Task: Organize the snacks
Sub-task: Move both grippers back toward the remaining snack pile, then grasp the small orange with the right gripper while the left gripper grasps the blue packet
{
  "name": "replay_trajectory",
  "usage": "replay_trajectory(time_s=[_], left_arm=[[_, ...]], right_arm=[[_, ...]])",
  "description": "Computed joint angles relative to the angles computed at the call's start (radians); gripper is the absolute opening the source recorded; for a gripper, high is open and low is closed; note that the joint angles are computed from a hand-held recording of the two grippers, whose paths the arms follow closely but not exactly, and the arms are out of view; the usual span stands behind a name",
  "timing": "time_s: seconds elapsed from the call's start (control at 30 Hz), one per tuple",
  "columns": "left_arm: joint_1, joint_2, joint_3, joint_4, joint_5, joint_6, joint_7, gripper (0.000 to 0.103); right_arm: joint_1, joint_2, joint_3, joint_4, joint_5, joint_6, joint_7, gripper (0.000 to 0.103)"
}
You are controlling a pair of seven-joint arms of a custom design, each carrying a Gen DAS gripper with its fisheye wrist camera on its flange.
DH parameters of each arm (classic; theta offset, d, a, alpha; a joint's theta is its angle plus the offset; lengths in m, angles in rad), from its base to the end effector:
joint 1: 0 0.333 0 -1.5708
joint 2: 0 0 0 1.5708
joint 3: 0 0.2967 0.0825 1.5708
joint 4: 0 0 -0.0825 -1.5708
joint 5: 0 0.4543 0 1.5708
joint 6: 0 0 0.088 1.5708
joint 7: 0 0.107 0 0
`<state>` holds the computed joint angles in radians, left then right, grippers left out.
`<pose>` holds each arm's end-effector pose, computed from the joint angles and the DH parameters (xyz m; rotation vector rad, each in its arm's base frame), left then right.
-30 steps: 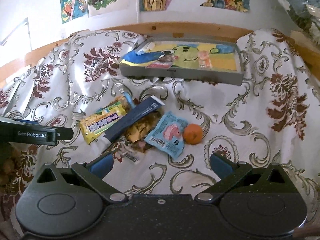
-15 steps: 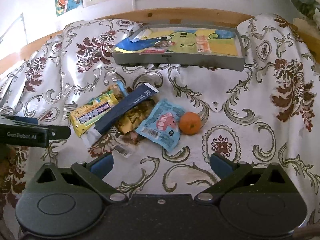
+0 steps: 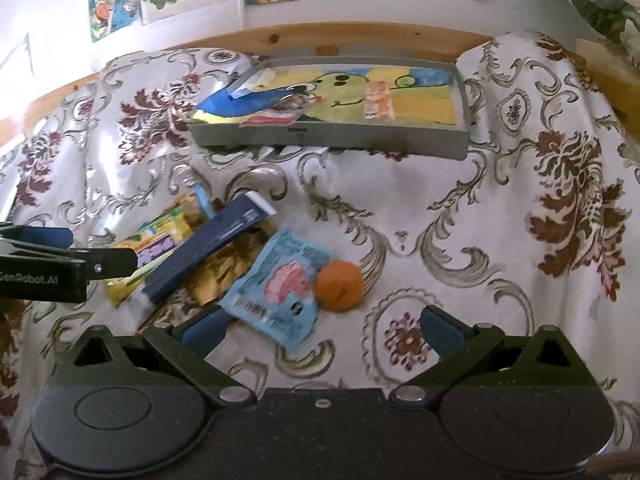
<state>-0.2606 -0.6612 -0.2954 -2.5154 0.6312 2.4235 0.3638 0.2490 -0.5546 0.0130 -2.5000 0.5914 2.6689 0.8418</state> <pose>0.4059 -0.2547 0.5154 -1.9072 1.4293 -0.6897 0.4889 0.1143 0.5127 -2.0686 1.1431 -0.4581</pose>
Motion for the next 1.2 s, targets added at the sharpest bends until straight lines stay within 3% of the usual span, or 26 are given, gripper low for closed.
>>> replay_trajectory(time_s=[0.27, 0.5, 0.77, 0.97, 1.13, 1.2], left_arm=[[-0.02, 0.047, 0.057, 0.009, -0.034, 0.168, 0.093, 0.103], [-0.111, 0.137, 0.169, 0.043, -0.276, 0.296, 0.25, 0.102], [-0.151, 0.239, 0.216, 0.093, -0.475, 0.362, 0.411, 0.1], [-0.162, 0.279, 0.231, 0.117, -0.593, 0.377, 0.503, 0.091], [-0.16, 0.292, 0.228, 0.127, -0.639, 0.366, 0.57, 0.078], [-0.157, 0.296, 0.226, 0.13, -0.659, 0.36, 0.582, 0.072]], right_arm=[[-0.006, 0.091, -0.013, 0.061, -0.009, 0.043, -0.053, 0.102], [0.027, 0.162, -0.072, 0.114, 0.065, 0.017, -0.274, 0.096], [0.012, 0.243, -0.067, 0.194, 0.151, -0.085, -0.431, 0.086], [0.009, 0.281, -0.048, 0.221, 0.178, -0.084, -0.519, 0.071], [-0.011, 0.305, -0.044, 0.251, 0.191, -0.141, -0.501, 0.048], [-0.018, 0.311, -0.04, 0.251, 0.19, -0.145, -0.499, 0.045]])
